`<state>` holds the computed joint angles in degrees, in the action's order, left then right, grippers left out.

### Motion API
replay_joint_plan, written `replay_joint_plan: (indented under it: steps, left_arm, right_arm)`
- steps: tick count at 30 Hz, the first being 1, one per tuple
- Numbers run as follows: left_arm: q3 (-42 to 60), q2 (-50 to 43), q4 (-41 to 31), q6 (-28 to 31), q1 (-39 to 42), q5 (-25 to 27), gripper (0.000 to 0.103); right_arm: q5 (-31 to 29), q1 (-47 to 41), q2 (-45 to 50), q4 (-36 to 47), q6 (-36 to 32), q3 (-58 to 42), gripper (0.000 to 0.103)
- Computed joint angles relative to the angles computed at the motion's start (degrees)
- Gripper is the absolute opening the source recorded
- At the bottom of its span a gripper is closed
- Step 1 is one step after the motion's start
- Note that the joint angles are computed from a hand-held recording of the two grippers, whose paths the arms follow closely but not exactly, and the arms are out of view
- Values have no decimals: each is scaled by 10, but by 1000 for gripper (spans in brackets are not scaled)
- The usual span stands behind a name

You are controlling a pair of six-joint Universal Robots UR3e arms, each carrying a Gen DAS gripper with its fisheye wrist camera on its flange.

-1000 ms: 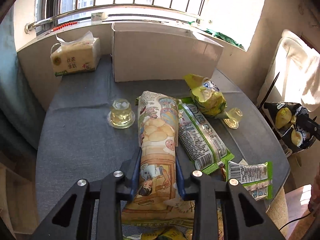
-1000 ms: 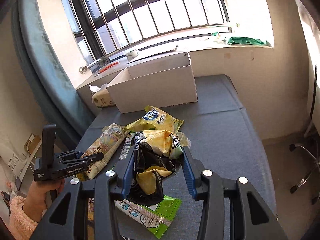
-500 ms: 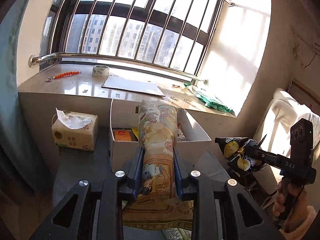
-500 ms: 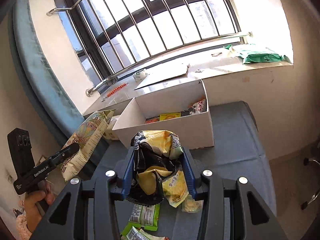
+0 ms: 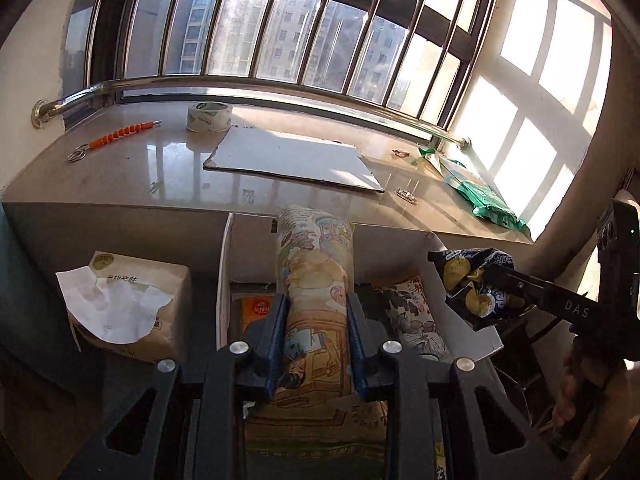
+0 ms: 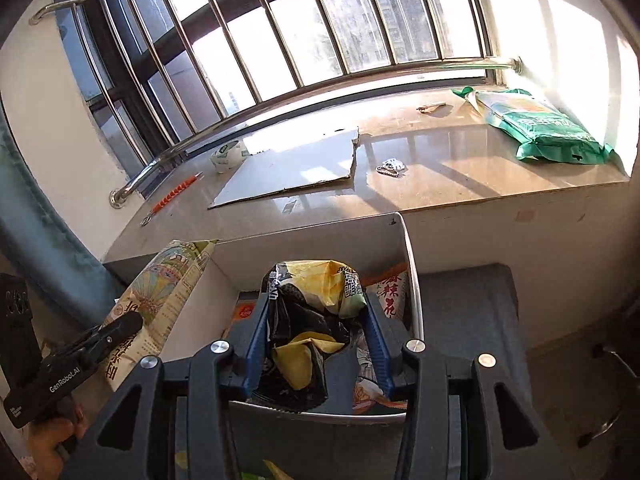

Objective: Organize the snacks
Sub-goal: 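Drop the cookie packet in the box with left tool while right drops the chip bag, then move both tools back over the remaining snacks on the table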

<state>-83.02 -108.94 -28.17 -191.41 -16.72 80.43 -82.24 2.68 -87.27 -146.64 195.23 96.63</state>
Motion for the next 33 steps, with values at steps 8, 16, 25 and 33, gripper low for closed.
replay_joint_plan:
  steps: [8, 16, 25, 33]
  left_arm:
    - [-6, -7, 1, 4, -3, 31, 103]
    - [-105, 91, 30, 33, -23, 72, 103]
    - [-270, 301, 58, 97, -93, 114, 103]
    - [-437, 503, 64, 32, -217, 179, 103]
  right_arm:
    - [-29, -5, 18, -49, 9, 13, 103]
    - [-58, 16, -66, -28, -24, 63, 103]
    - [-113, 119, -224, -7, -56, 142, 103]
    - [-242, 328, -389, -4, 21, 260, 103]
